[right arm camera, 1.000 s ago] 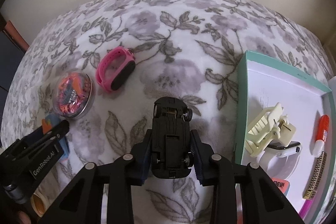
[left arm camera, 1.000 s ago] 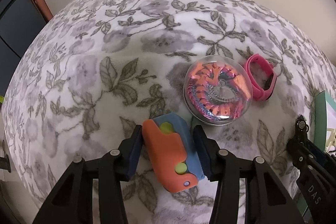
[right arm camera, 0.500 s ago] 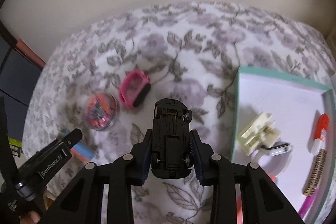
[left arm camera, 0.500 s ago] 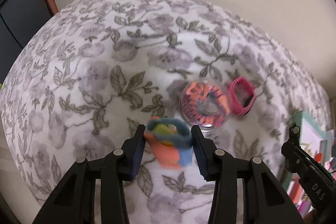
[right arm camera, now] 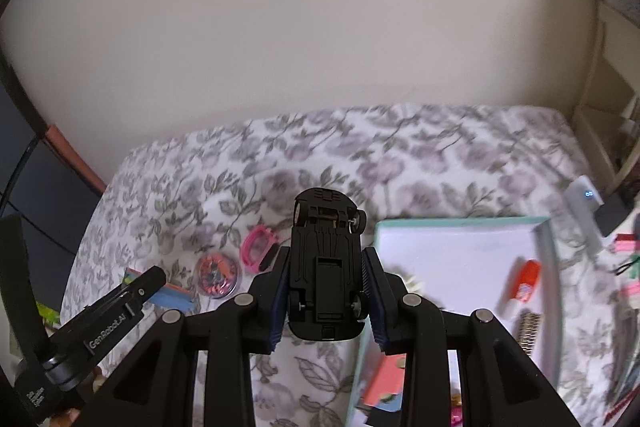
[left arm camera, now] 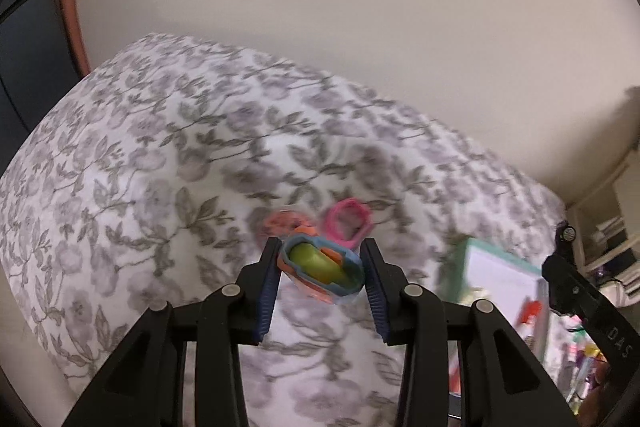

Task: Organize rigid objects
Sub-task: 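Carry the folding toy and toy car with both grippers into the tray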

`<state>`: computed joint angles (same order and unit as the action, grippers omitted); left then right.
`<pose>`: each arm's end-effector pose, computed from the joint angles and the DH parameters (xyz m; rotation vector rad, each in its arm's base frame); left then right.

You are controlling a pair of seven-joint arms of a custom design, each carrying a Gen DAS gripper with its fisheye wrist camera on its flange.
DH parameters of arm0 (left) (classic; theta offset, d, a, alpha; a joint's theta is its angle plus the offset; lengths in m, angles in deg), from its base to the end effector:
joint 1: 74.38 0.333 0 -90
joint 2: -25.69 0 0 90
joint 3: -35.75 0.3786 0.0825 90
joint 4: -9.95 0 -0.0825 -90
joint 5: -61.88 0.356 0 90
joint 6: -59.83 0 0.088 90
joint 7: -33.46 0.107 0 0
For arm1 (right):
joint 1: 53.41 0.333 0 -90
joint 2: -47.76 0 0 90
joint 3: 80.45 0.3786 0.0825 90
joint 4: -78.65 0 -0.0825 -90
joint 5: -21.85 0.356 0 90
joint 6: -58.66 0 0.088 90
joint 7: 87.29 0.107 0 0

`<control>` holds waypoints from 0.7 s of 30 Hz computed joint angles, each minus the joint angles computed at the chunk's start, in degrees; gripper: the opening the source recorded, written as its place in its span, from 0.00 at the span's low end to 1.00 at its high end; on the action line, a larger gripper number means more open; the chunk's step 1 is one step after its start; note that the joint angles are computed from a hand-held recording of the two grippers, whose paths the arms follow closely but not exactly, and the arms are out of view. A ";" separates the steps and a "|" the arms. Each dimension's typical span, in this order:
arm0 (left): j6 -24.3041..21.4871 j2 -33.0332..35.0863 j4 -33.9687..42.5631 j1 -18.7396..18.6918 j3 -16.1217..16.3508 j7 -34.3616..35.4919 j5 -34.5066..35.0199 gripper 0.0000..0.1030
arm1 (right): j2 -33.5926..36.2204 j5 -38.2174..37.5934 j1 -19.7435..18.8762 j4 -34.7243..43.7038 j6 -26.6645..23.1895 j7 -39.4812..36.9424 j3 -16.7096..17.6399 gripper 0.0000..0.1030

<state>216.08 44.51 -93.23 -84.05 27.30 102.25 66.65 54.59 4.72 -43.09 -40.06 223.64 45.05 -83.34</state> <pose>0.6477 -0.2009 0.5092 -1.9702 1.9494 -0.7703 0.5916 0.0956 0.5305 -1.4454 2.0560 -0.5272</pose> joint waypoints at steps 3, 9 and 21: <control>-0.36 -0.64 0.77 -1.14 -0.61 0.08 0.40 0.40 | -2.53 -3.98 -0.16 -1.62 -0.04 4.24 -1.47 0.35; -1.85 -0.13 3.08 -2.87 -2.83 1.28 -1.36 0.40 | -7.26 -16.10 -3.77 -4.24 -2.69 15.48 -1.16 0.35; -5.95 4.66 9.02 -8.09 -6.52 6.31 -4.94 0.40 | -10.56 -20.64 -11.28 -7.75 -8.17 20.93 0.08 0.35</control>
